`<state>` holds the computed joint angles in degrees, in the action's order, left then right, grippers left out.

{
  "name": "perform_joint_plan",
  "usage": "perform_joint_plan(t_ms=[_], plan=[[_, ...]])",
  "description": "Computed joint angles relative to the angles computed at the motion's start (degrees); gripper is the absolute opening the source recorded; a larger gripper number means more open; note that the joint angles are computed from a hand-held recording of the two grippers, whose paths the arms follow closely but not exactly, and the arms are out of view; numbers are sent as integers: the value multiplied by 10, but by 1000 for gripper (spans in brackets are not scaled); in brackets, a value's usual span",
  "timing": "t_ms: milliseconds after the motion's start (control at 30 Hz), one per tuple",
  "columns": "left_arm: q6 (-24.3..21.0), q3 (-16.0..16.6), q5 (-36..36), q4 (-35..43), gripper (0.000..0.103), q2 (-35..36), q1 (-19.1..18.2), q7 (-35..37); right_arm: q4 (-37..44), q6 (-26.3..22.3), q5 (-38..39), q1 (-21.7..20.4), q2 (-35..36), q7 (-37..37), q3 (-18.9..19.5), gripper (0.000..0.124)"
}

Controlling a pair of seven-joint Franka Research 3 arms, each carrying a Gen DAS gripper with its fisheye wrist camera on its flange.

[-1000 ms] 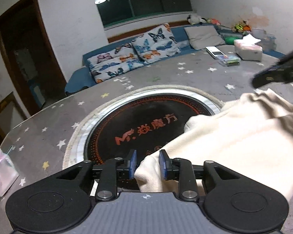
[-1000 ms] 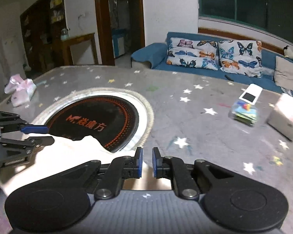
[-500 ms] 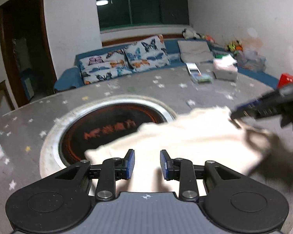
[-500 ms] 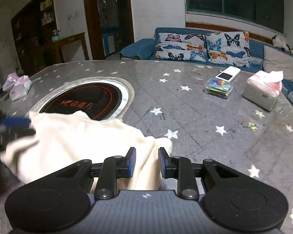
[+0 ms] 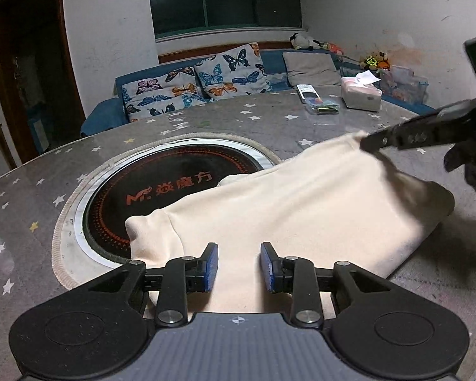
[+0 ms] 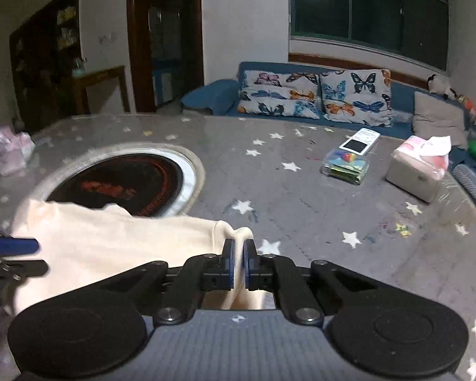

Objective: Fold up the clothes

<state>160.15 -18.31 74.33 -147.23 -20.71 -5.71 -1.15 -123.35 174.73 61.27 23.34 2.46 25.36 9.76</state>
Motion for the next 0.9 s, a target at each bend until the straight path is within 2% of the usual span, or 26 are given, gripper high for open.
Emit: perform_joint_plan(t_ms=[67,167,267,367,533,733,800,900], plan=[[6,4,-4,-1,35,-1,0,3,3,-2,-39,1,16,43,-5,5],[11,12,-24,-6,35,-10,2,20,8,-13,-28,-9,14,57,-1,10],[20,15,-30,-5,35,-16,18,21,3,-12,-11,-10,-1,36,2,11],[20,14,-29,8,34,-7,35,20,11,-52,31,-7,-14,-11,-1,13],[22,25,-42,26,34,23,48,32,44,-109,22,7,8,-11,-1,13],[-3,32,-53,40,35,49,49,46,76,-105,-52,18,56,46,12,14],[2,35,-55,43,35,46,47,45,79,-95,-74,18,63,62,15,15],[21,33,-26,56,35,48,51,25,79,-93,-61,9,60,52,25,15]])
